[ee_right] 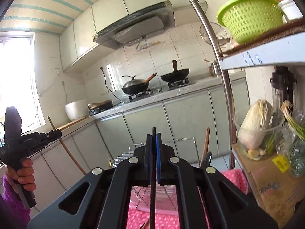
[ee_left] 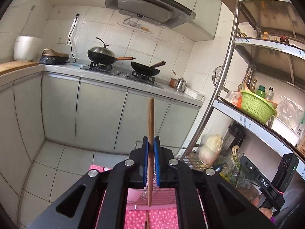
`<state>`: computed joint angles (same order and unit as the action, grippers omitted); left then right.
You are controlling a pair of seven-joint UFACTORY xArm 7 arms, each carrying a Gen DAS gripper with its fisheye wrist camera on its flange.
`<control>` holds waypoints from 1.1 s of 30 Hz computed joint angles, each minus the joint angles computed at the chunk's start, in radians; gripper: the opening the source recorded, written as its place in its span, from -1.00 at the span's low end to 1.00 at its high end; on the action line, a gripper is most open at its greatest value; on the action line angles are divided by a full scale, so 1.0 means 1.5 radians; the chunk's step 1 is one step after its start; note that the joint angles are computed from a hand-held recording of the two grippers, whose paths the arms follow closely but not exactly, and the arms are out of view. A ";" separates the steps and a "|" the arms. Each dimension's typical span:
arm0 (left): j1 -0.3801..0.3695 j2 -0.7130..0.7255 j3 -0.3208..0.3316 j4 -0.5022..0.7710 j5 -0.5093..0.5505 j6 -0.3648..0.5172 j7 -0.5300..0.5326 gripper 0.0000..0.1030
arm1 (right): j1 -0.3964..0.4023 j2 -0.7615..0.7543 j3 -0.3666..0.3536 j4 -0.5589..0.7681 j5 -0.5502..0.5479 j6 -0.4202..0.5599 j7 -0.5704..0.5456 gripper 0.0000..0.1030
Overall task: Organize utensils
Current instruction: 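Lift the wooden chopstick with the left gripper while the right gripper lifts the dark chopstick over the cup, then lower the wooden chopstick into the pink cup and open the left gripper while the right releases its chopstick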
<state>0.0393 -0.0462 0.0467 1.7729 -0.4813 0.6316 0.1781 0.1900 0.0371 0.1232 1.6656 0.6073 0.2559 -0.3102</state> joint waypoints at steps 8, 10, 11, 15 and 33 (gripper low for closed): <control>0.015 0.124 -0.026 0.138 0.088 -0.027 -0.065 -0.90 | -0.024 0.113 0.024 0.148 -0.050 -0.076 0.012 -0.92; 0.015 0.144 -0.031 0.148 0.110 -0.027 -0.076 -0.90 | -0.032 0.143 0.032 0.183 -0.074 -0.086 0.027 -0.92; 0.014 0.147 -0.034 0.140 0.120 -0.031 -0.080 -0.90 | -0.038 0.155 0.040 0.196 -0.081 -0.089 0.031 -0.92; 0.016 0.159 -0.043 0.121 0.134 -0.031 -0.083 -0.90 | -0.056 0.198 0.068 0.233 -0.117 -0.119 0.038 -0.92; 0.034 0.196 -0.063 0.094 0.091 -0.023 -0.054 -0.90 | -0.082 0.243 0.102 0.171 -0.286 -0.233 0.123 -0.92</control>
